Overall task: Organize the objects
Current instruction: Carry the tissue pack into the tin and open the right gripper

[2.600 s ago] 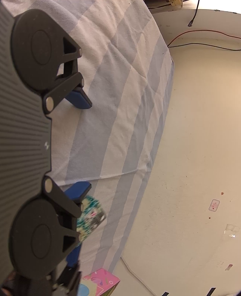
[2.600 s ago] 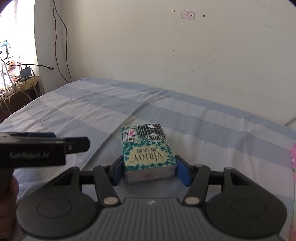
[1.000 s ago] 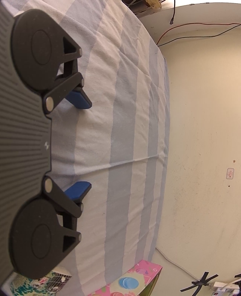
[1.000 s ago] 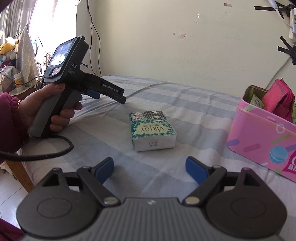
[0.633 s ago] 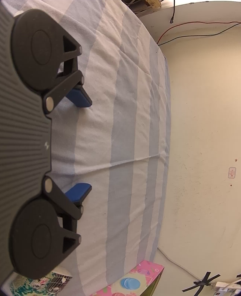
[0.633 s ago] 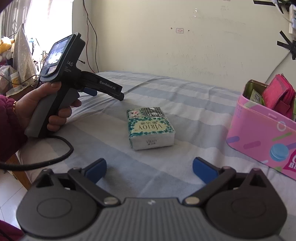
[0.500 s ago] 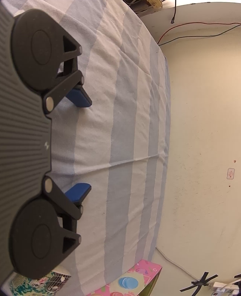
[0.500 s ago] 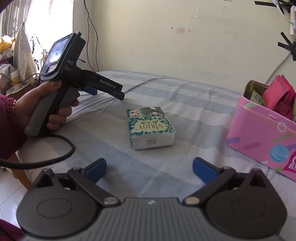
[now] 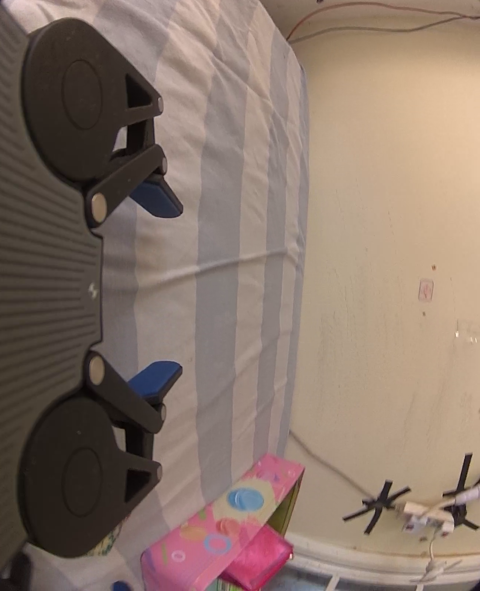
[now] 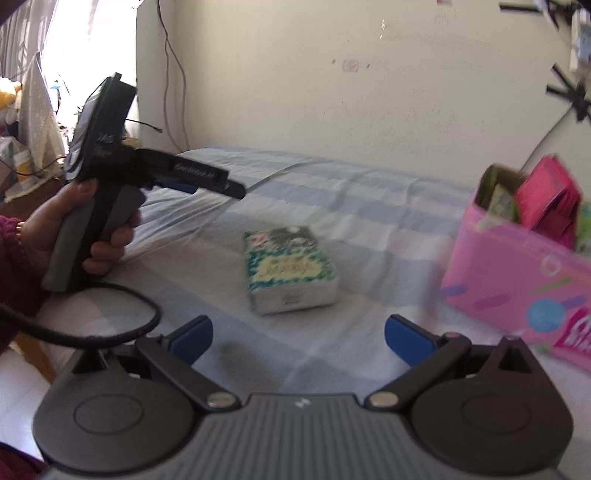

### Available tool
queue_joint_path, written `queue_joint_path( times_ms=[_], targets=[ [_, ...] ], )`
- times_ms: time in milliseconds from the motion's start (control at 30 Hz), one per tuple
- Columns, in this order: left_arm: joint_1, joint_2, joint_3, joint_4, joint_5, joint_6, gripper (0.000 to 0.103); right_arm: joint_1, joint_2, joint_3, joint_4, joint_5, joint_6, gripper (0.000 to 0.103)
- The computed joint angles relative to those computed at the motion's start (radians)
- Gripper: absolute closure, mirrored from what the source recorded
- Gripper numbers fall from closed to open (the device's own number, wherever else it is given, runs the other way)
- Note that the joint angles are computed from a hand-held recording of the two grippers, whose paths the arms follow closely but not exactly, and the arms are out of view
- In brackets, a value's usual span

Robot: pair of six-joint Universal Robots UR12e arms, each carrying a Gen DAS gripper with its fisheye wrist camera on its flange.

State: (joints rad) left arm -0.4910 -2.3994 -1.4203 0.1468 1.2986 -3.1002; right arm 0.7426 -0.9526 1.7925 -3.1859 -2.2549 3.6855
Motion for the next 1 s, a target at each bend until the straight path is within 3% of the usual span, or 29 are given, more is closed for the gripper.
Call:
queue_joint_path(
  times_ms=[67,133,233,300,433,500,600,700,800,1000],
  targets=[
    [0.005,0.006,-0.005,-0.017,-0.06,-0.001,0.018,0.002,-0.001,-0.006,0.02,-0.052,-0.033,0.0],
    [0.01,0.013,-0.01,-0.036,-0.125,0.005,0.026,-0.004,-0.008,-0.004,0.032,-0.05,-0.05,0.0],
    [0.01,0.027,-0.018,-0.073,-0.218,0.021,0.029,-0.016,-0.017,0.005,0.012,-0.029,-0.053,0.001],
    [0.009,0.033,-0.018,-0.101,-0.275,0.038,0.038,-0.027,-0.022,0.014,-0.016,0.011,-0.064,0.011],
    [0.002,0.041,-0.019,-0.163,-0.345,0.081,0.044,-0.036,-0.018,0.012,-0.049,0.071,-0.084,0.021],
    [-0.002,0.046,-0.024,-0.191,-0.357,0.11,0.046,-0.039,-0.012,0.004,-0.057,0.101,-0.106,0.029],
    [-0.005,0.052,-0.027,-0.255,-0.387,0.165,0.053,-0.043,-0.005,-0.01,-0.032,0.138,-0.115,0.033],
    [-0.021,0.057,-0.041,-0.243,-0.327,0.189,0.054,-0.051,0.0,-0.013,-0.016,0.16,-0.097,0.046],
    [-0.024,0.07,-0.047,-0.24,-0.333,0.184,0.055,-0.055,-0.008,0.005,-0.05,0.172,-0.079,0.048],
    [-0.055,0.077,-0.007,-0.198,-0.369,0.201,0.055,-0.033,-0.021,0.036,-0.147,0.053,-0.128,0.048]
  ],
)
